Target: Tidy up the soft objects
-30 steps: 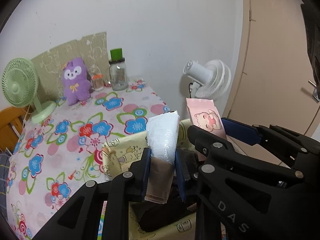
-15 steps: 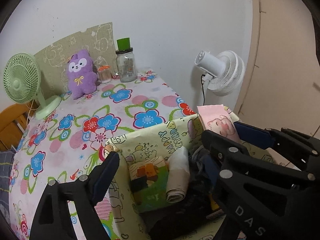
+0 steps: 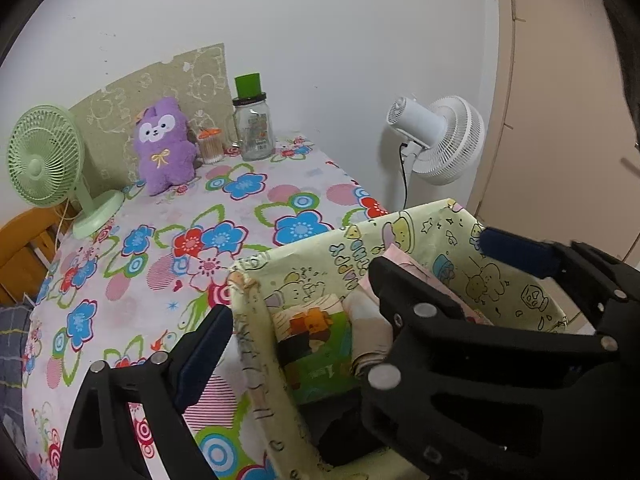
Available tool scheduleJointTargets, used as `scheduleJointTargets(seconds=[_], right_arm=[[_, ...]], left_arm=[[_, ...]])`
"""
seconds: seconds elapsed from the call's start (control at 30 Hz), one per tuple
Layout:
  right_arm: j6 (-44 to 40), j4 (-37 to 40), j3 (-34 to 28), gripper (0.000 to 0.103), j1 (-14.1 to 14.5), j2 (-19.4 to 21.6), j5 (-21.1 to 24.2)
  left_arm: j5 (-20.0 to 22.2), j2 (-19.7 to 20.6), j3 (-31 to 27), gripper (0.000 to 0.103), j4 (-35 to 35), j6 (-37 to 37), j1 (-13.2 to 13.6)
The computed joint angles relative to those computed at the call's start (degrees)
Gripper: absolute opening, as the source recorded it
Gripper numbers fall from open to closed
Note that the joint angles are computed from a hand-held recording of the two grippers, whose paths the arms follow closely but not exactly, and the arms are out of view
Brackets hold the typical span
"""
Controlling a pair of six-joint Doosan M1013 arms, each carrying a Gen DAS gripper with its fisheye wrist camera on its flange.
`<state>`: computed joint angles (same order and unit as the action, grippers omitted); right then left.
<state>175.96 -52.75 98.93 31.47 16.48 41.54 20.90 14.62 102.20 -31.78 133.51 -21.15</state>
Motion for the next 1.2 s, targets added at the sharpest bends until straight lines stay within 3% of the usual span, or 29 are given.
scheduleJointTargets(seconds=[0.5, 0.87, 1.2], right_arm=[[4.2, -3.3, -2.0, 0.088, 4.7, 0.2, 3.9], [7.9, -7.4, -4.1, 0.095, 9.0, 0.8, 7.3], [10.9, -12.9, -5.1, 0.098, 13.0, 0.7, 10.1]], left_arm=[[-3.6, -4.1, 4.1, 0.103, -9.1, 9.2, 4.3], [-4.7, -7.2, 7.0, 0.103, -22.7, 21.5, 9.3], [-6.2, -10.9, 10.5, 0.103, -40.5, 37.7, 13.4]])
